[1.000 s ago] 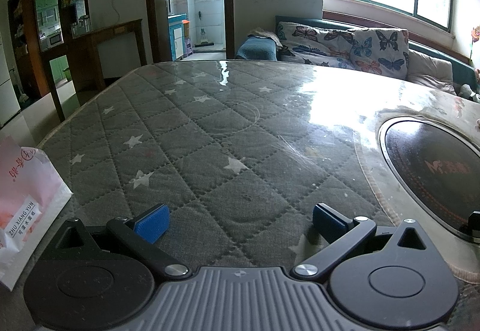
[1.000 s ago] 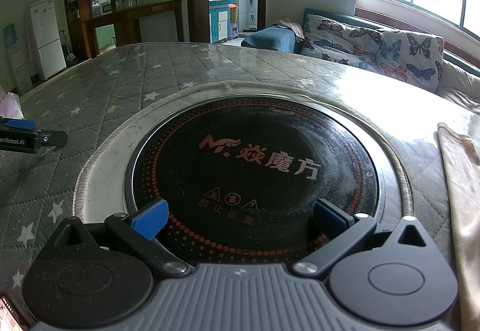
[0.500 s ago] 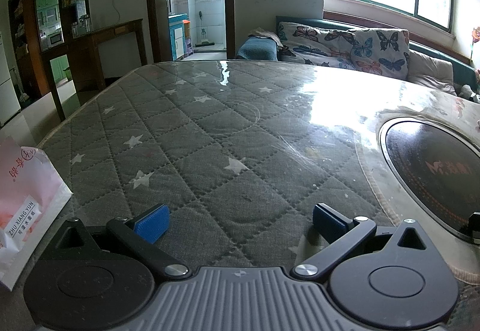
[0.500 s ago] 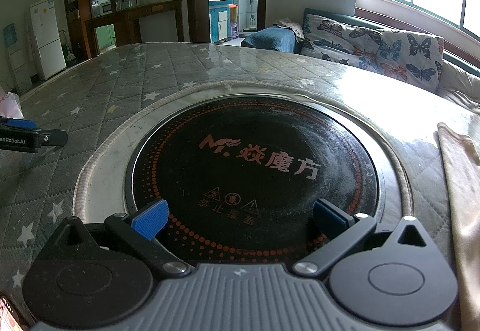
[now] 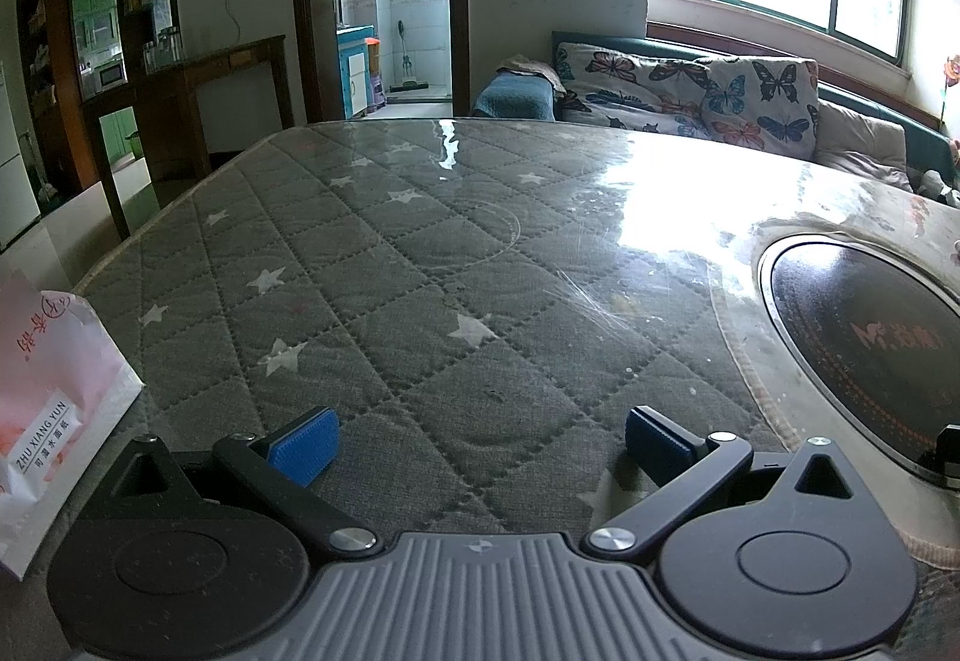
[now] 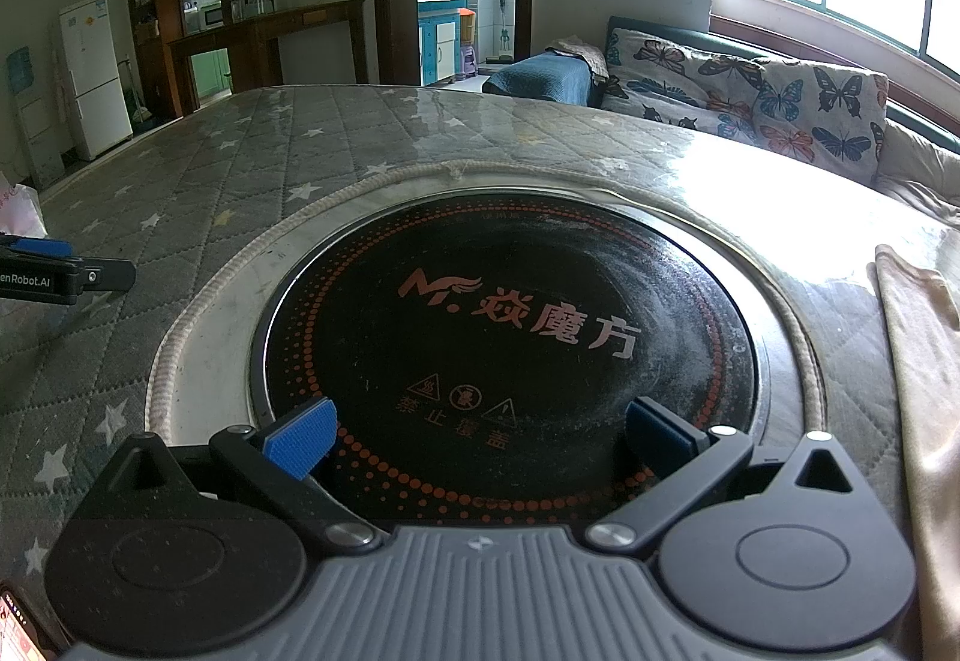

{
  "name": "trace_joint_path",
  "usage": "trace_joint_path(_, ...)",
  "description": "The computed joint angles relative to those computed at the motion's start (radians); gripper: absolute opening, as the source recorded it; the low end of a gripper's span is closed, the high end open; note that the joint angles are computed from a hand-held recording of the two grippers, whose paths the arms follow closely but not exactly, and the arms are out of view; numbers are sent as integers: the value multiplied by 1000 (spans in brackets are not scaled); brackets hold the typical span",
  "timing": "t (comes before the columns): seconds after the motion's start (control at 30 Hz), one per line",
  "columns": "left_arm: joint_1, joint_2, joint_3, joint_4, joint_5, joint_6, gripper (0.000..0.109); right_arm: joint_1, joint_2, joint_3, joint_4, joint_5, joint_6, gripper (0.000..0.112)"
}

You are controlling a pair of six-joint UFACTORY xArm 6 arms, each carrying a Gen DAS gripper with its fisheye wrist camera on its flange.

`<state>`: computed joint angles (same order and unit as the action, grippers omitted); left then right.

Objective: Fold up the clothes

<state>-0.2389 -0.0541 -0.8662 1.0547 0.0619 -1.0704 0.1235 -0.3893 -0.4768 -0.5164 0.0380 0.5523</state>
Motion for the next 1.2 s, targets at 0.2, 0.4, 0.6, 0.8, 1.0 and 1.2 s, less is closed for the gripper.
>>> trace_joint_path(0.2,1,1,0,-16,-2,16,103,0,-1,1,1,1,-1,103)
trace_joint_path(0.4,2,2,-1,-15,-2,16,103,0,-1,1,1,1,-1,103)
trace_joint_path(0.6,2,3,-2,-14,-2,14,103,0,-2,1,2,1,-2,103)
trace_joint_path(0.8,2,3,-2,-14,-2,14,103,1,-2,2,3,1,-3,103)
trace_joint_path(1.0,2,3,-2,-14,-2,15,103,1,-3,2,4,1,-3,103)
trace_joint_path(1.2,2,3,-2,-15,-2,16,103,1,-3,2,4,1,-3,103)
